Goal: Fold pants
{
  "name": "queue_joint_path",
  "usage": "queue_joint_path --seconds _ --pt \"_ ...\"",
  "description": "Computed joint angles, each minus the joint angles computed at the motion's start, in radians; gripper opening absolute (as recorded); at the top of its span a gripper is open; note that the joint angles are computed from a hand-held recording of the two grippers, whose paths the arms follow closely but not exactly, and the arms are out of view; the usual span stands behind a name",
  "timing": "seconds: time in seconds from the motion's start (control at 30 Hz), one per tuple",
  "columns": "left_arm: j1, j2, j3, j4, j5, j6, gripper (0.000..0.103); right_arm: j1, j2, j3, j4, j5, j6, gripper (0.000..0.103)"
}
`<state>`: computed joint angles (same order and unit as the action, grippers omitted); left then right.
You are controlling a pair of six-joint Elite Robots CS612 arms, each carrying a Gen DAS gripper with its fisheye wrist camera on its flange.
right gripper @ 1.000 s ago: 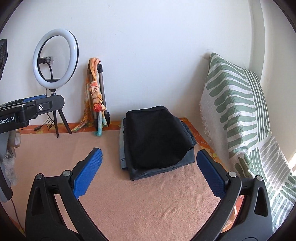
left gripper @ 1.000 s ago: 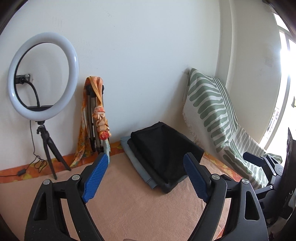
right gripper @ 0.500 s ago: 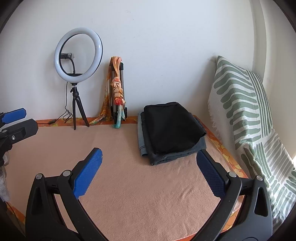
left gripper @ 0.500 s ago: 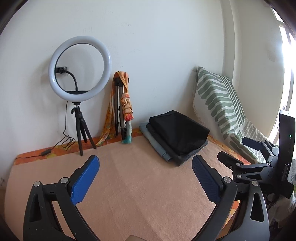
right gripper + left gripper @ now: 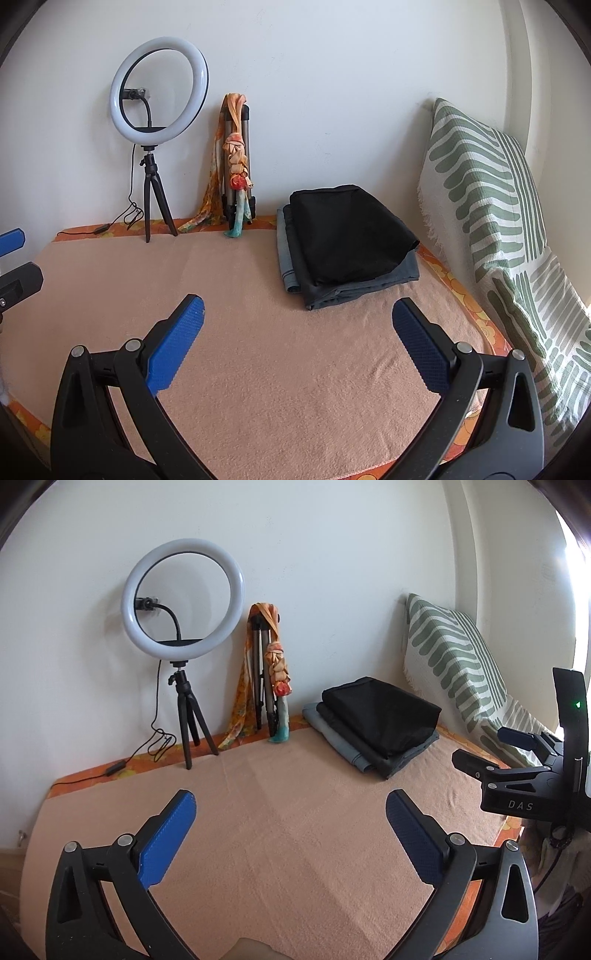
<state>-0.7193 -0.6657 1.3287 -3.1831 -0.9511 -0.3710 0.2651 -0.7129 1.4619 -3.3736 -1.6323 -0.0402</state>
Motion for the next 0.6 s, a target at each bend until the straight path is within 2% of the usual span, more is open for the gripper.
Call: queue_joint_path --seconds 0.23,0.6 --pt "-0.001 -0.010 0.012 0.110 0.027 -0.078 0.102 0.006 0.008 -0.008 -0.020 -0.010 -0.004 0.103" --pt "-0.001 -0.023 0.047 0.104 0.048 -0.088 0.102 0.009 0.011 -0.014 -0.015 -0.006 0.005 0.103"
